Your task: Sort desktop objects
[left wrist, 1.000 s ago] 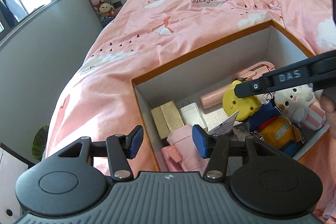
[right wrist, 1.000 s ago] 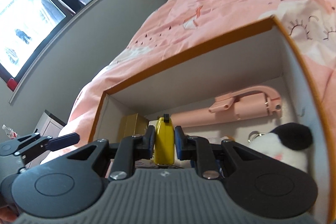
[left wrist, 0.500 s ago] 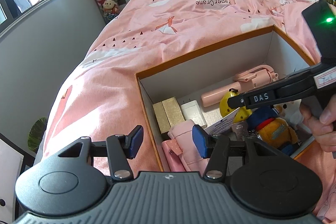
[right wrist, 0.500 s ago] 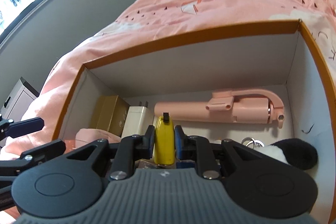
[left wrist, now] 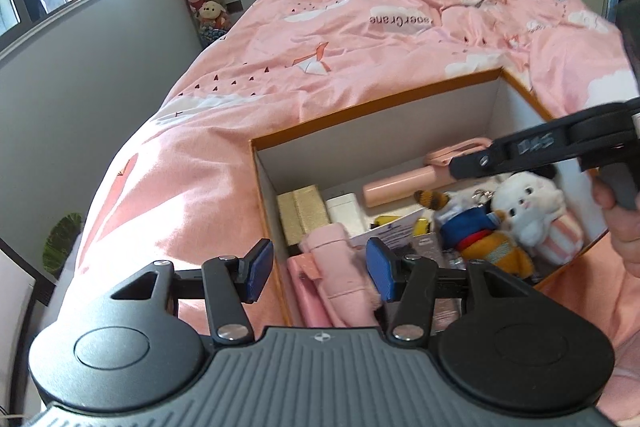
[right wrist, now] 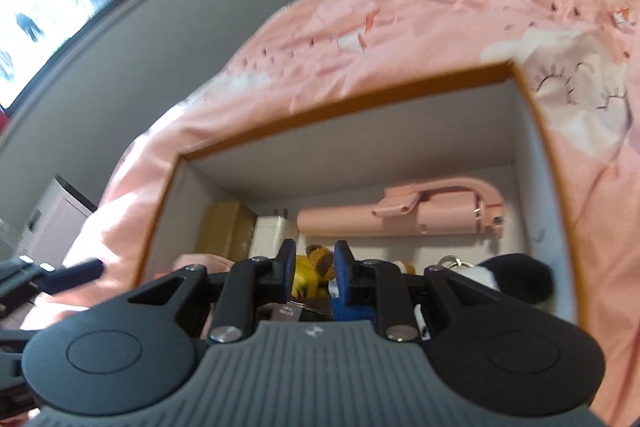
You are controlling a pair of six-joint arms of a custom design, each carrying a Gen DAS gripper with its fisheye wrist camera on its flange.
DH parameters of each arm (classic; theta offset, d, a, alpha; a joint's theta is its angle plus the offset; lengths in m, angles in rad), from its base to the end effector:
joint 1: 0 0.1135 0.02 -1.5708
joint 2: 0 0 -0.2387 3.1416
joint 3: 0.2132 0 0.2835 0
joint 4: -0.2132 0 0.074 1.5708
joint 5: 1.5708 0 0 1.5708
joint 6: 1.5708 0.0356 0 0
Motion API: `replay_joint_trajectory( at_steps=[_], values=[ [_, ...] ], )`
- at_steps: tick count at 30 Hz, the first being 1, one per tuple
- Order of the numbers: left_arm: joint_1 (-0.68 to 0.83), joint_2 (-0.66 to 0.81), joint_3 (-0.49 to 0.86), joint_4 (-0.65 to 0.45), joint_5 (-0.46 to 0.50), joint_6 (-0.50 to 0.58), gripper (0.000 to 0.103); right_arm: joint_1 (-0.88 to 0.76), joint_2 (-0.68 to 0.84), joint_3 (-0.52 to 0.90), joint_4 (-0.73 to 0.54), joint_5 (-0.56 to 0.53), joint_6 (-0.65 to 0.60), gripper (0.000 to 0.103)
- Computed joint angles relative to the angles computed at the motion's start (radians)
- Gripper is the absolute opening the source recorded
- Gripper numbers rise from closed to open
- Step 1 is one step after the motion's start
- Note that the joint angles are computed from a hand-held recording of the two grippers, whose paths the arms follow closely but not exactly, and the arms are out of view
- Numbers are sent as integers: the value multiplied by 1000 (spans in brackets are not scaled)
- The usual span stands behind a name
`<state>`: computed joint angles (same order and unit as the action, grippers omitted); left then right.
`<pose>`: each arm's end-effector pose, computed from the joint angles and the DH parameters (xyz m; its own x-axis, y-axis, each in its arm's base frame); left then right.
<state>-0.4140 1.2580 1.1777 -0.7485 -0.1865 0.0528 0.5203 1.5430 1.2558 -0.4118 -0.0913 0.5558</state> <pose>0.2784 -0.1151 0.2979 -0.6591 0.3463 -0.6676 0.3158 0.9331 0.1722 0.3280 0.1917 0.2607 -0.7674 0.1659 -0.6193 -0.1774 0.8733 0.4537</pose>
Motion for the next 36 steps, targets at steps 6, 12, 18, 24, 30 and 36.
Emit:
replay_joint_trajectory(
  at_steps=[6, 12, 18, 24, 30, 36],
  values=[
    [-40, -51, -24, 9, 15, -87, 61, 29, -230, -133, -27, 123, -12, 30],
    [-119, -85, -59, 56, -17, -197, 63, 185, -380, -221, -113, 426, -60, 30],
    [-216, -105, -119, 121, -101, -274, 72, 310, -466, -306, -123, 670, -60, 38],
    [-296, -76, -161, 150, -220, -344, 82, 349, -534, -410, -67, 760, -82, 55],
    [-316, -44, -177, 167, -228, -372, 84, 322, -595, -493, -26, 735, -68, 64],
    [-321, -11, -190, 170, -226, -421, 85, 309, -597, -531, 4, 706, -68, 66]
  ],
)
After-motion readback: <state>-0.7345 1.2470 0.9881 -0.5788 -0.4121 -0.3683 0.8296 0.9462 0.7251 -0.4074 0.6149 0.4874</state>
